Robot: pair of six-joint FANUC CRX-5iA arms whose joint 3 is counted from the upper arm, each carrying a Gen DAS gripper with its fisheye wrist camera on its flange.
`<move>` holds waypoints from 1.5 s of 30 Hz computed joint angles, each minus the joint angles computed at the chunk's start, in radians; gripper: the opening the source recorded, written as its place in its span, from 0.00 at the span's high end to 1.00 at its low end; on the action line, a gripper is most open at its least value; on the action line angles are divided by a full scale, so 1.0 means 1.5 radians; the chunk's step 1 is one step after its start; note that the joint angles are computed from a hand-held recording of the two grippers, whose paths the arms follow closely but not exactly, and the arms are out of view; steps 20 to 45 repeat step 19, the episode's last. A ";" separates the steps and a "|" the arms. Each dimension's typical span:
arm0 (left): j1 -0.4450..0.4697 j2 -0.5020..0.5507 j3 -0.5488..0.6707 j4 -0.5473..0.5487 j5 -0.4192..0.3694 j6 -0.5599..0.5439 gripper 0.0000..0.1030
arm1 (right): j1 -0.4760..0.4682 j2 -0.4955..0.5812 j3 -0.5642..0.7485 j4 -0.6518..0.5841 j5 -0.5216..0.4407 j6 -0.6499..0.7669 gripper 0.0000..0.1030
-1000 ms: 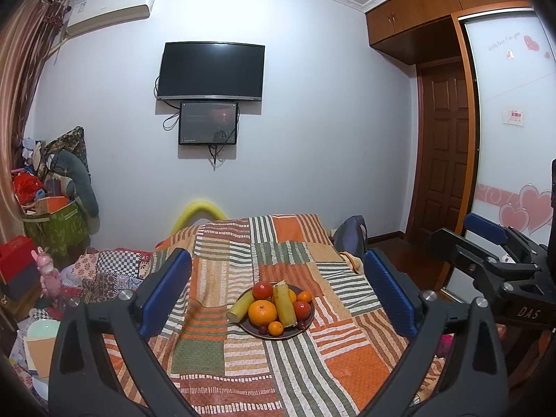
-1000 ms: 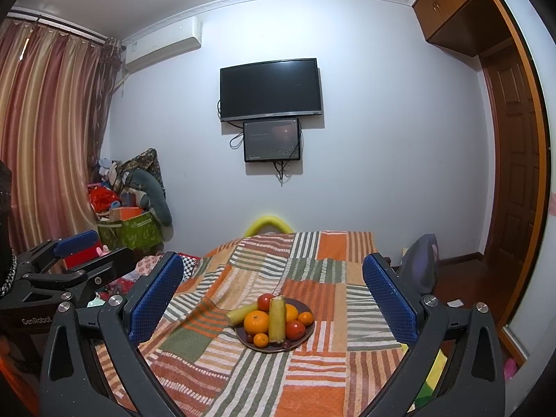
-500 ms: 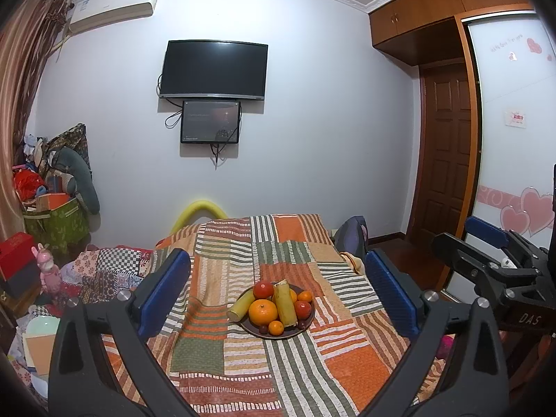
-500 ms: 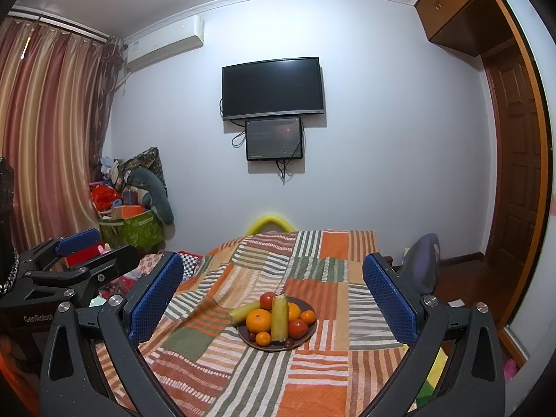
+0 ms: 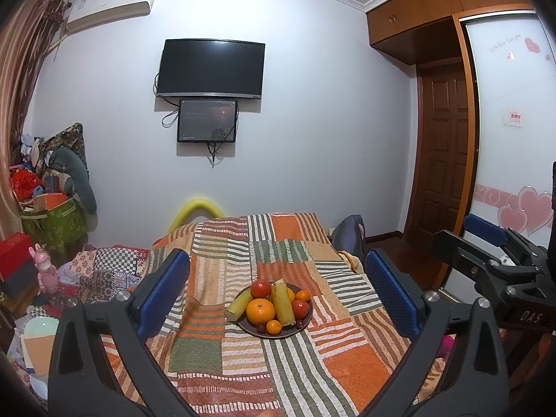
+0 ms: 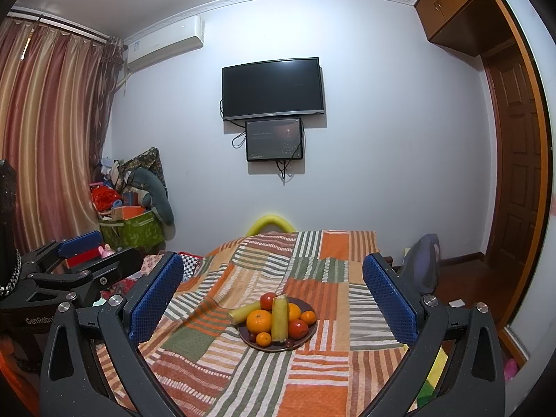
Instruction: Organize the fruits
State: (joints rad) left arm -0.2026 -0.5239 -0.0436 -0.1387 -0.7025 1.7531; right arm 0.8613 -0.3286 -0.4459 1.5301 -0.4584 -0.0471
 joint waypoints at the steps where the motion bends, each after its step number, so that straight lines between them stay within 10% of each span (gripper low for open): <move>1: 0.000 0.000 -0.001 0.001 0.001 0.000 0.00 | 0.000 0.000 0.000 0.000 0.000 0.000 0.00; 45: 0.004 0.002 -0.007 0.018 0.003 -0.008 0.00 | -0.003 0.006 0.005 -0.017 0.003 0.007 0.00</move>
